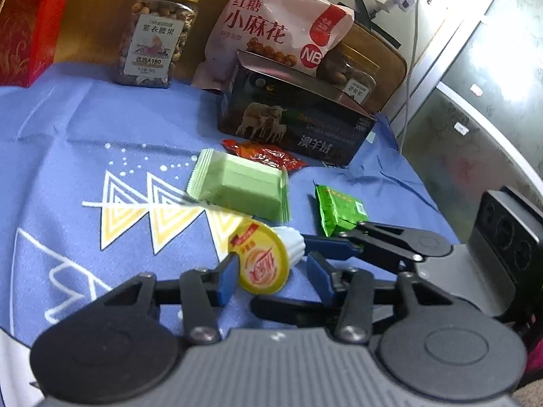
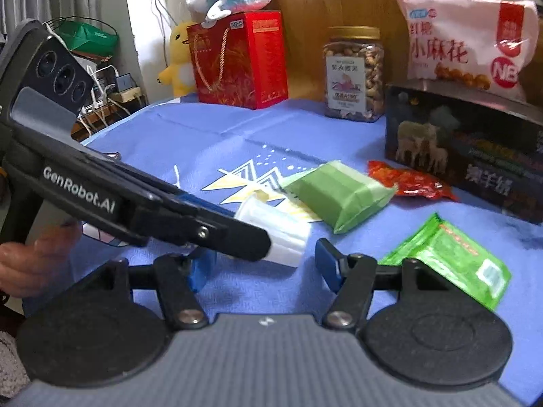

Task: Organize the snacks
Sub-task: 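Grasp the yellow cup with white lid using both grippers, then carry the yellow cup into the tin and open both grippers, then reach both grippers toward the red spicy-strip pouch on the cloth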

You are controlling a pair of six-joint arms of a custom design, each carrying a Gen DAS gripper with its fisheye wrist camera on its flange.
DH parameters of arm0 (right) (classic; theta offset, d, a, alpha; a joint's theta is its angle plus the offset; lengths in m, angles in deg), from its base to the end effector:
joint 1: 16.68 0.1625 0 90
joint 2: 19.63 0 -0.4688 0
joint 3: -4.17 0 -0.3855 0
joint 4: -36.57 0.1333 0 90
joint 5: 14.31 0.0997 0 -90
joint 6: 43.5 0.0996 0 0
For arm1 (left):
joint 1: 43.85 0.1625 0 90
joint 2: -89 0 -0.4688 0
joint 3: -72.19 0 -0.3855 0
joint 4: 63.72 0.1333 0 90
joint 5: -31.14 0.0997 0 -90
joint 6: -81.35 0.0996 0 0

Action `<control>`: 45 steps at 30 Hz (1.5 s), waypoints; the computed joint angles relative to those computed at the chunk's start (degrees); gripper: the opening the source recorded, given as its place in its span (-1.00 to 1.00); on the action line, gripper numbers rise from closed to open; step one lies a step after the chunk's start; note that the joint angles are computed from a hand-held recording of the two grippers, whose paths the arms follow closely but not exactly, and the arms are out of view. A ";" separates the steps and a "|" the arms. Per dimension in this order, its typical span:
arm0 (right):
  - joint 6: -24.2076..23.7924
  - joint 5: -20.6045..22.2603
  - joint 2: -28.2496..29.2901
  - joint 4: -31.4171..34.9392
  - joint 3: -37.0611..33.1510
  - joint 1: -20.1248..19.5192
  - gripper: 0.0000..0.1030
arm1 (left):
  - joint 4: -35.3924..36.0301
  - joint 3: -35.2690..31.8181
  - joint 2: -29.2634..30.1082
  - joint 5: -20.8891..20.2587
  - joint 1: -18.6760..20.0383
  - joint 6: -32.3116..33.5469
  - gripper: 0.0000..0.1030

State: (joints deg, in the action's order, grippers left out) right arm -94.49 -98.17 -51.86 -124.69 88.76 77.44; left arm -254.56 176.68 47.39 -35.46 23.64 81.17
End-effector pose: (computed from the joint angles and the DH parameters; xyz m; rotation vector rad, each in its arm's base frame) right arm 0.1981 -0.7461 0.0459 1.4407 -2.7020 0.5329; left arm -0.0934 -0.6769 0.1200 0.3338 2.6837 -1.0196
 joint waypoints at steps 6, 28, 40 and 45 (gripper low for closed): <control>1.76 1.75 0.14 -4.69 0.45 -0.21 0.03 | 0.67 -1.93 -0.24 -0.20 -0.54 1.86 -0.19; 5.21 0.41 9.85 -21.68 -21.10 -2.35 0.03 | 17.09 -44.62 20.05 -3.77 -1.43 15.75 -0.19; 6.89 -1.25 10.83 -30.21 -19.83 -3.34 0.45 | 12.87 -43.02 21.07 -2.18 -2.08 17.10 -0.01; 7.63 0.00 8.03 -33.11 -13.74 -3.55 0.44 | 1.91 -30.99 15.25 -4.05 -2.49 17.18 0.04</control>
State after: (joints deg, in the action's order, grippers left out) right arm -86.86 -98.16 -43.83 -157.80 75.02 73.90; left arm -252.65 145.69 62.64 -39.51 21.15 98.35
